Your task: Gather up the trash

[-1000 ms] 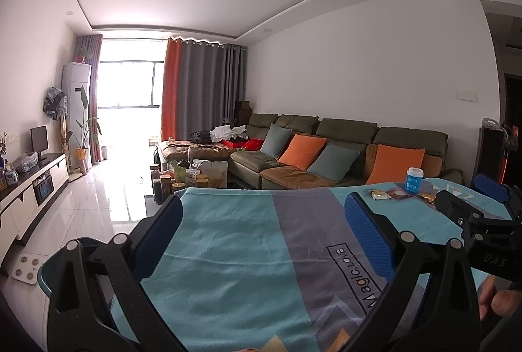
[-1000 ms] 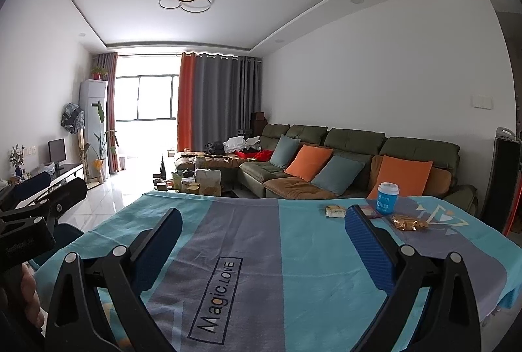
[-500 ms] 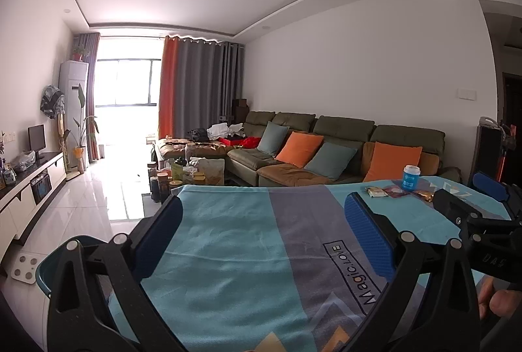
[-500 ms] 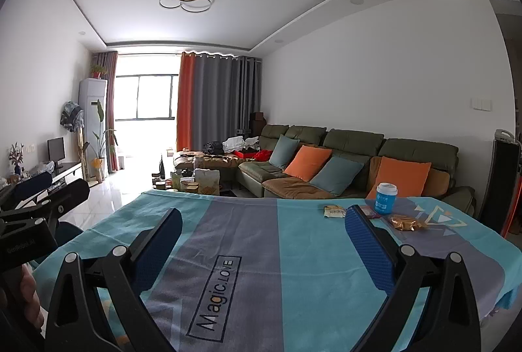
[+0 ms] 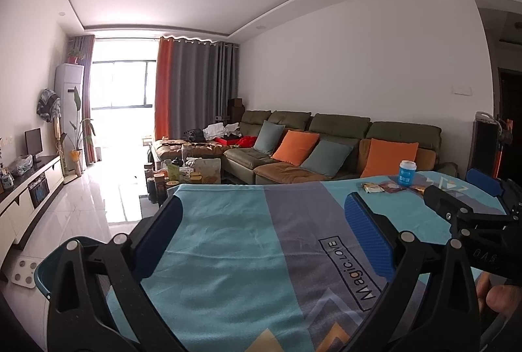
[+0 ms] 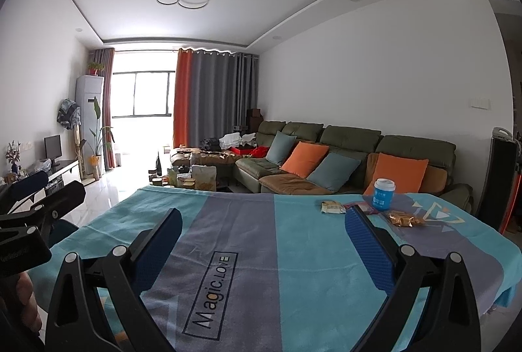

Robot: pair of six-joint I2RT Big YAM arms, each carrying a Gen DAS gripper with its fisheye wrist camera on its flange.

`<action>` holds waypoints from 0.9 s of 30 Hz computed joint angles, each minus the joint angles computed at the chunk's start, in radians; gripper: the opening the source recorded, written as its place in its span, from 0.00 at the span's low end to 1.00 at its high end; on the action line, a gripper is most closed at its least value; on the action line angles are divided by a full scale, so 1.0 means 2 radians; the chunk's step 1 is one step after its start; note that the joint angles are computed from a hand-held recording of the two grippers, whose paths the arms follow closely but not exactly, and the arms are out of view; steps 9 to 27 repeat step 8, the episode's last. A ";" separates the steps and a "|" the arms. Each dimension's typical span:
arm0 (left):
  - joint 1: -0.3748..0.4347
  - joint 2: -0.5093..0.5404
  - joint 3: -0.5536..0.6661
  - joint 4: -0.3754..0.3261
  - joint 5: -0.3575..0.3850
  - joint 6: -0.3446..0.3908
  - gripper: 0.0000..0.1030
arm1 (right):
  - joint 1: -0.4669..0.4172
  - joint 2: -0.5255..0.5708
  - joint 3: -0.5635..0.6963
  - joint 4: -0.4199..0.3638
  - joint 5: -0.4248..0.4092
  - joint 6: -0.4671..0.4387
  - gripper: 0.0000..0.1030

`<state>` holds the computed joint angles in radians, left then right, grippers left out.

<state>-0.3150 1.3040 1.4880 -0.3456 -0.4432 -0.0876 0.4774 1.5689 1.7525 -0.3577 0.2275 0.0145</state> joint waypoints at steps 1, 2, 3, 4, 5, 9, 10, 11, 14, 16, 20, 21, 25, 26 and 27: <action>0.000 0.001 0.001 -0.002 0.002 0.001 0.95 | 0.000 0.000 0.000 0.001 0.002 0.000 0.94; -0.001 0.001 0.001 -0.004 -0.004 0.002 0.95 | -0.001 0.000 -0.001 0.002 0.002 0.001 0.94; -0.001 0.002 0.002 -0.005 -0.005 0.001 0.95 | -0.002 0.000 -0.001 0.003 0.002 0.002 0.94; -0.001 0.005 0.006 -0.009 -0.005 0.003 0.95 | -0.002 0.001 0.000 0.003 0.005 0.001 0.94; -0.002 0.007 0.009 -0.013 -0.010 0.007 0.95 | -0.004 0.002 0.001 0.004 0.006 0.002 0.94; 0.004 0.012 0.016 -0.018 0.001 0.002 0.95 | -0.010 0.004 0.003 0.005 0.007 0.008 0.94; 0.004 0.012 0.016 -0.018 0.001 0.002 0.95 | -0.010 0.004 0.003 0.005 0.007 0.008 0.94; 0.004 0.012 0.016 -0.018 0.001 0.002 0.95 | -0.010 0.004 0.003 0.005 0.007 0.008 0.94; 0.004 0.012 0.016 -0.018 0.001 0.002 0.95 | -0.010 0.004 0.003 0.005 0.007 0.008 0.94; 0.004 0.012 0.016 -0.018 0.001 0.002 0.95 | -0.010 0.004 0.003 0.005 0.007 0.008 0.94; 0.004 0.012 0.016 -0.018 0.001 0.002 0.95 | -0.010 0.004 0.003 0.005 0.007 0.008 0.94; 0.004 0.012 0.016 -0.018 0.001 0.002 0.95 | -0.010 0.004 0.003 0.005 0.007 0.008 0.94; 0.004 0.012 0.016 -0.018 0.001 0.002 0.95 | -0.010 0.004 0.003 0.005 0.007 0.008 0.94; 0.004 0.012 0.016 -0.018 0.001 0.002 0.95 | -0.010 0.004 0.003 0.005 0.007 0.008 0.94; 0.004 0.012 0.016 -0.018 0.001 0.002 0.95 | -0.010 0.004 0.003 0.005 0.007 0.008 0.94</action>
